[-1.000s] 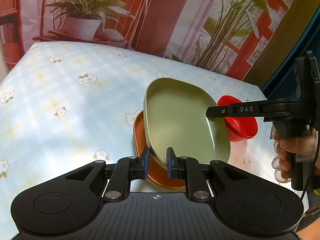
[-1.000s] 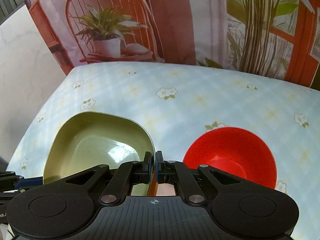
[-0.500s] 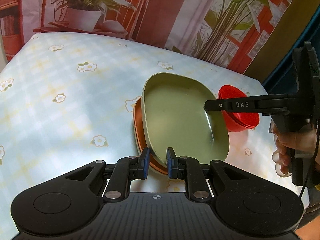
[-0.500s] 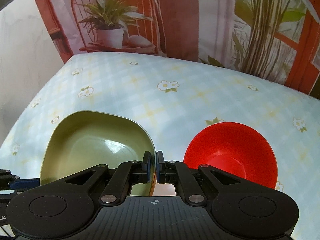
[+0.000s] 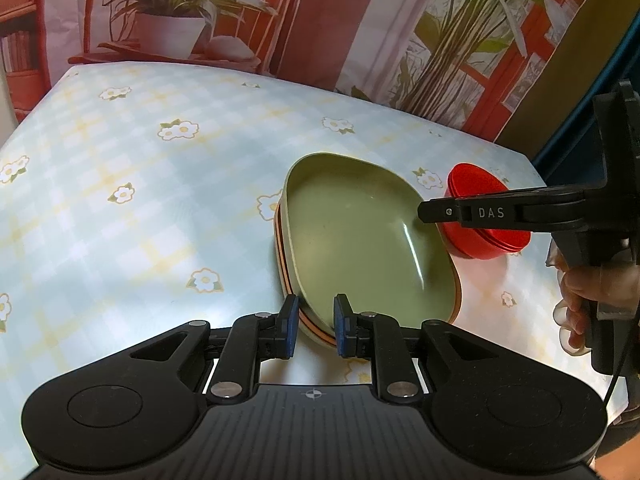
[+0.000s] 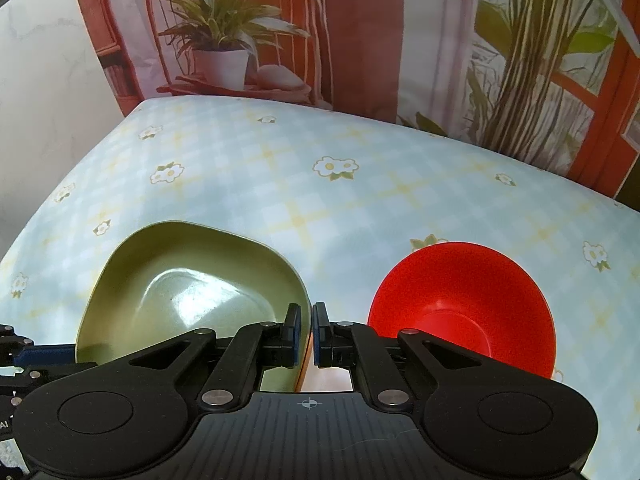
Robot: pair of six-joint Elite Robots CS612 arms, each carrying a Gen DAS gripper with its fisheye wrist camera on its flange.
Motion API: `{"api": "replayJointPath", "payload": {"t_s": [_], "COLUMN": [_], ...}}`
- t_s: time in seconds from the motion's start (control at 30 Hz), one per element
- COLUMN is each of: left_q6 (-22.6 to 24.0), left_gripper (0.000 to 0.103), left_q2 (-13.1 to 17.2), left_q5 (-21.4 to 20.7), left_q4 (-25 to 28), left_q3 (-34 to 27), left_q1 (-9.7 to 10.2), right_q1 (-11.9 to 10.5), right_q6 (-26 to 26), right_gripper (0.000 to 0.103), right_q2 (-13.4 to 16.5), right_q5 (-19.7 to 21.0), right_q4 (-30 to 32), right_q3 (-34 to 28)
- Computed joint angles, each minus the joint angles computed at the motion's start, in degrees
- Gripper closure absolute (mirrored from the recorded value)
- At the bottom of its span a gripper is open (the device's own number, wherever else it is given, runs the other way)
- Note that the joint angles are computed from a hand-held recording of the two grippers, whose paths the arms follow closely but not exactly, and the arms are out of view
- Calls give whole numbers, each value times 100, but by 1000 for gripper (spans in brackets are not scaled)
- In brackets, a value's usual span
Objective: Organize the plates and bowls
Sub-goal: 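Lower the green plate onto the orange plate and open the left gripper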
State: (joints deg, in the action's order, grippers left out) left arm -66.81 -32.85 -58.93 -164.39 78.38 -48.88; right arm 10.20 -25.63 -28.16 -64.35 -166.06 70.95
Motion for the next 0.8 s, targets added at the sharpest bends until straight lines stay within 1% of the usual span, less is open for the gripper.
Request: {"api": "replayJointPath", "payload": {"t_s": [0.17, 0.23, 0.4, 0.53, 0.8], "left_q6": [-6, 6, 57, 99, 148], "left_gripper": [83, 83, 82, 82, 82], "left_q2": [-4, -11, -50, -91, -133], "left_q5": [43, 118, 301, 526, 823], "left_q4": [8, 59, 85, 101, 191], "left_q3": [-3, -13, 21, 50, 44], "left_q1": [-9, -23, -52, -77, -107], "right_q1": [-7, -6, -16, -38, -109], "right_q6": [-21, -23, 8, 30, 92], "right_gripper": [96, 93, 93, 87, 86], "right_q2": [-2, -4, -21, -62, -123], "right_q5": [-4, -7, -13, 64, 255], "right_q4": [12, -19, -174, -317, -681], "right_q3": [-1, 10, 68, 150, 291]}}
